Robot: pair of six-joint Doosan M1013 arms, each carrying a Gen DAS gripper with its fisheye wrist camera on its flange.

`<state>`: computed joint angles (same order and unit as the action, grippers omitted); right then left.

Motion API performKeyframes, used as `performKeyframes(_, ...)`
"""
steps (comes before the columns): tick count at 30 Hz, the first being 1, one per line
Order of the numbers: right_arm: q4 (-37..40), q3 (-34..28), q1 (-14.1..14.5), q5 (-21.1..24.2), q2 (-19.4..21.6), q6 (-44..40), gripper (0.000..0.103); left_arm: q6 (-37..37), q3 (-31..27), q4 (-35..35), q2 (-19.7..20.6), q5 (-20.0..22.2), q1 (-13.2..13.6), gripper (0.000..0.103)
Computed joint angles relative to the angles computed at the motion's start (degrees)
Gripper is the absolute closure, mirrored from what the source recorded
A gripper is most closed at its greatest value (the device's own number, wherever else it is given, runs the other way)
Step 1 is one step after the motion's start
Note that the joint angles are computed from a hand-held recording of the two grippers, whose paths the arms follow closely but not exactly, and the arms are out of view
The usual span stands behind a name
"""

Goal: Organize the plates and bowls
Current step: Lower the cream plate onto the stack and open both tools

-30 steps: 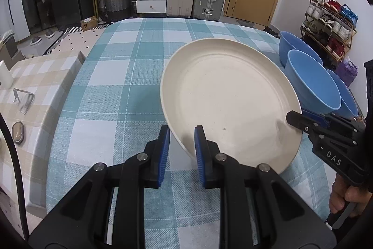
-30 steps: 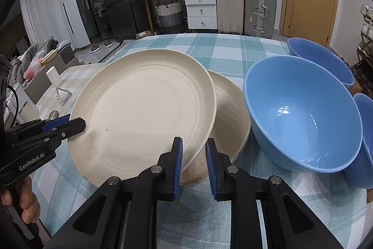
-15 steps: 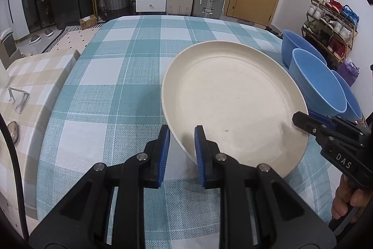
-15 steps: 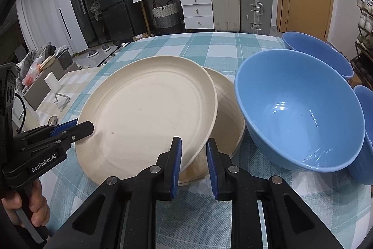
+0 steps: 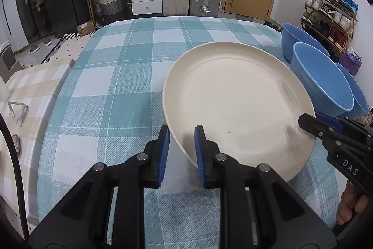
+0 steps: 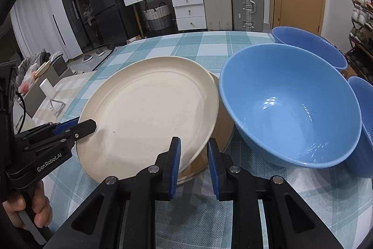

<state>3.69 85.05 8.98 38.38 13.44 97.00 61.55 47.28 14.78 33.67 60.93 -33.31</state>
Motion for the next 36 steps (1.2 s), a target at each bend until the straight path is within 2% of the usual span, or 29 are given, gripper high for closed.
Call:
performKeyframes(10, -0.53, 0.96, -0.04, -1.48, -0.51, 1.39, 0.078, 1.59, -2.95, -0.18, 2.09, 1.28, 0.13, 0.086)
performKeyframes(20, -2.98, 0.73, 0.4, -0.92, -0.22, 3.78, 0.077, 2.43, -5.23, 1.49, 3.8, 2.43, 0.06, 0.086)
performKeyframes(36, -6.29, 0.98, 0.81, -1.6, -0.09, 6.46, 0.075, 3.94, -6.49, 0.69, 4.77, 3.55, 0.05, 0.085)
